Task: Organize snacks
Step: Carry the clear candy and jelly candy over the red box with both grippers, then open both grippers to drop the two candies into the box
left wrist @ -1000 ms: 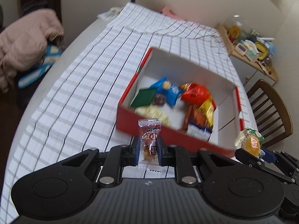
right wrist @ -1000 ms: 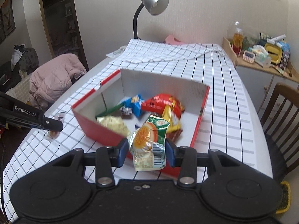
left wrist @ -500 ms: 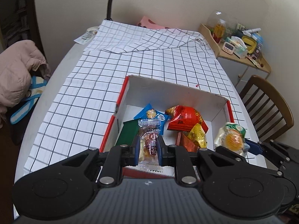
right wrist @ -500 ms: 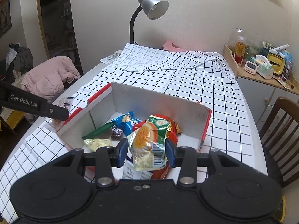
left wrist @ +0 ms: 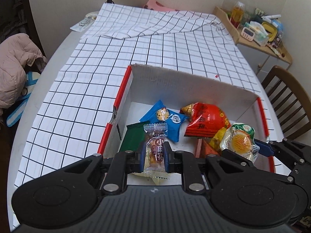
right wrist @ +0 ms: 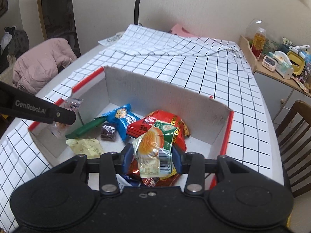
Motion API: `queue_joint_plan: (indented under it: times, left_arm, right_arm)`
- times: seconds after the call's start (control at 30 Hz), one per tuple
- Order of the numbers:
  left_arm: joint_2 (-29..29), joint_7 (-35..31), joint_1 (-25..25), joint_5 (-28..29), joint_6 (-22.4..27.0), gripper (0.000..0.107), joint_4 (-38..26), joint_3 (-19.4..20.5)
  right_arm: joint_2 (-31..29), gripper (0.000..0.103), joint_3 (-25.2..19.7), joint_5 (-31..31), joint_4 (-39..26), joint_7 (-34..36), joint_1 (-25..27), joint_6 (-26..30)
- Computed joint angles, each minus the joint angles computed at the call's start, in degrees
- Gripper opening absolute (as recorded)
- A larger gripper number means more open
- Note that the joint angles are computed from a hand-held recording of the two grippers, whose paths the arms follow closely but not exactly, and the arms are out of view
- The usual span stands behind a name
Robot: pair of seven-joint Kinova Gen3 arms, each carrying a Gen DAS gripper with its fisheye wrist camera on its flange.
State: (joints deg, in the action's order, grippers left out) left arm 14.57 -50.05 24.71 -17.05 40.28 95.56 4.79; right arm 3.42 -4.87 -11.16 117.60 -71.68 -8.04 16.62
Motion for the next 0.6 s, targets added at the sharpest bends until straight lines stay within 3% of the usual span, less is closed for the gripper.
queue_joint_plan:
  times: [0.37, 0.5, 0.6]
  left_arm:
    - [5.1, -4.1, -0.8, 2.8, 1.9, 0.018, -2.9, -0.2]
    - [6.0, -5.7, -1.5, 4.5, 2.3, 0.018, -3.3, -0.2]
    - [6.2, -6.3, -1.2, 4.7, 2.3, 0.018, -3.4, -0.5]
  right_arm:
    - [4.2, 0.041, -0.3, 4.0, -2.3, -2.9, -1.2, 1.4]
    - [4.6, 0.041, -0.4, 3.9, -2.5, -3.5, -0.9, 1.5]
    - [4.5, 0.041, -2.3, 0.1, -2.5, -0.1, 1.6, 1.6]
